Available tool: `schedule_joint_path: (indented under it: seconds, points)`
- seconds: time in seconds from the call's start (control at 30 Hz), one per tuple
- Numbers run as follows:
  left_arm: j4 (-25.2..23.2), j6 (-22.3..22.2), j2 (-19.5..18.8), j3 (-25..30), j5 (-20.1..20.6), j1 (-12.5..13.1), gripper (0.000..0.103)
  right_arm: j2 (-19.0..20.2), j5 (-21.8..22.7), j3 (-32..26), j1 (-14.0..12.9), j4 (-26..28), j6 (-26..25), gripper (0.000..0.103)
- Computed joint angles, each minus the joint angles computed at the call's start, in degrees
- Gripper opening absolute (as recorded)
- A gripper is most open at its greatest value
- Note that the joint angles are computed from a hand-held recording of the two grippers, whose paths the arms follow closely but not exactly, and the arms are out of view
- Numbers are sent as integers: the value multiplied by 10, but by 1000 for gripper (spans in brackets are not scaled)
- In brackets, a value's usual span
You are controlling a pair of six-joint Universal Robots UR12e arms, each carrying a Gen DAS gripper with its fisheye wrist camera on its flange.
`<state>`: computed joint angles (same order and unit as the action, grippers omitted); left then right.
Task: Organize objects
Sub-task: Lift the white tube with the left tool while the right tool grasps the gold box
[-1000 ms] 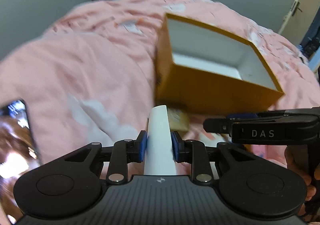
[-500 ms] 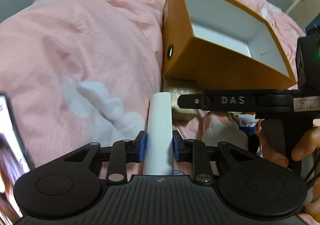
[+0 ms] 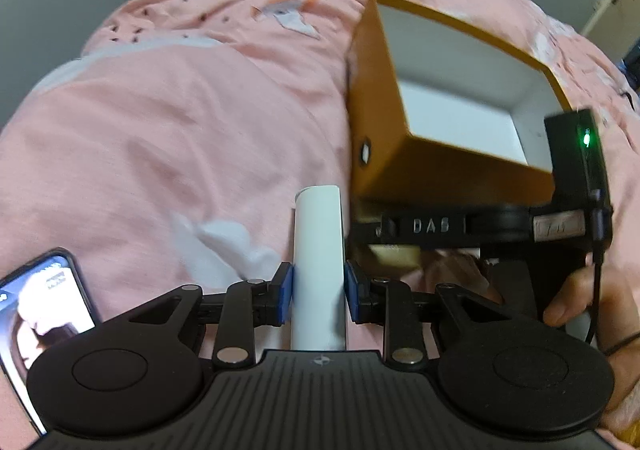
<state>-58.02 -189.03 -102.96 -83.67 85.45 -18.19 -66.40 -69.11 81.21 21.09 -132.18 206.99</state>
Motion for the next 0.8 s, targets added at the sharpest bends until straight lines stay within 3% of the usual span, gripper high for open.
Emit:
schedule_joint_path:
  seconds: [0.13, 0.37, 0.57, 0.8]
  points:
    - [4, -6, -6, 3, 6, -1, 31, 8, -30, -13, 11, 23, -20, 76]
    - [38, -24, 5, -18, -9, 8, 31, -5, -46, 0, 14, 6, -25, 70]
    - [76, -40, 14, -35, -30, 7, 30, -48, -57, 45, 7, -67, -8, 68]
    - [159, -17, 26, -36, -35, -11, 30, -107, -79, 97, -7, -151, 15, 68]
